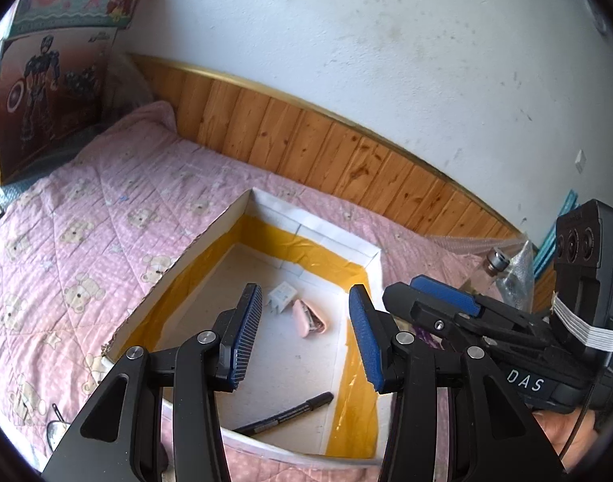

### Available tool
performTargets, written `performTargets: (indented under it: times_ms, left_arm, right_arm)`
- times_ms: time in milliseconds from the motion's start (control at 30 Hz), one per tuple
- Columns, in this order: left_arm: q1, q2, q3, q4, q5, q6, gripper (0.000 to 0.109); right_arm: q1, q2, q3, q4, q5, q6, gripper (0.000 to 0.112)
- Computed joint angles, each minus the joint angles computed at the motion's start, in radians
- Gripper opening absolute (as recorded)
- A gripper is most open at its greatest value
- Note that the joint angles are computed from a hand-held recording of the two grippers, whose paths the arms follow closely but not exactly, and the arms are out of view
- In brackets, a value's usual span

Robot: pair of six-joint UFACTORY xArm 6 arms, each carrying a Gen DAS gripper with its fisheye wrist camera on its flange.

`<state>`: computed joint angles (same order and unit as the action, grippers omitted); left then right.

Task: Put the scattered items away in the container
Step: 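Open both tools to drop the adapter and staples box into the box, then move the right tool to the gold tin and grasp it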

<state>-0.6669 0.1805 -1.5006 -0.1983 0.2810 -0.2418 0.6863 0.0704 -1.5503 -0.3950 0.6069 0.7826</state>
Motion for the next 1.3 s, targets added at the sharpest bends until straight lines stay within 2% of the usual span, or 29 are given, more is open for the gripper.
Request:
performTargets:
  times_ms: [133, 233, 400, 567, 800, 967, 1033, 1133, 1300]
  left_arm:
    - [-0.037, -0.012, 0.011, -0.072, -0.042, 0.097, 0.048]
    - [-0.072, -0.004, -0.003, -0.159, -0.041, 0.203, 0.048]
    - [-0.131, 0.029, -0.055, -0.315, 0.019, 0.385, 0.048]
    - [-0.169, 0.084, -0.125, -0.38, 0.118, 0.465, 0.048]
    - [-0.215, 0.197, -0.254, -0.294, 0.244, 0.42, 0.053]
    - [-0.242, 0.331, -0.422, -0.167, 0.348, 0.352, 0.054]
    - [-0.243, 0.398, -0.511, -0.096, 0.39, 0.296, 0.054]
    - [-0.228, 0.505, -0.651, -0.047, 0.458, 0.209, 0.054]
    - [-0.21, 0.666, -0.86, 0.018, 0.578, 0.117, 0.054]
  right_arm:
    - [0.004, -0.14, 0.163, -0.154, -0.081, 0.129, 0.056]
    - [-0.003, -0.252, 0.286, -0.266, -0.111, 0.253, 0.056]
    - [-0.035, -0.435, 0.488, -0.377, -0.11, 0.444, 0.056]
    - [-0.077, -0.566, 0.664, -0.368, -0.091, 0.528, 0.056]
    - [-0.13, -0.624, 0.798, -0.237, -0.019, 0.529, 0.056]
    - [-0.177, -0.616, 0.852, -0.153, -0.032, 0.506, 0.058]
    - [-0.203, -0.611, 0.87, -0.125, -0.06, 0.5, 0.064]
    - [-0.228, -0.565, 0.844, -0.119, -0.051, 0.449, 0.069]
    - [-0.261, -0.468, 0.782, -0.04, -0.04, 0.228, 0.073]
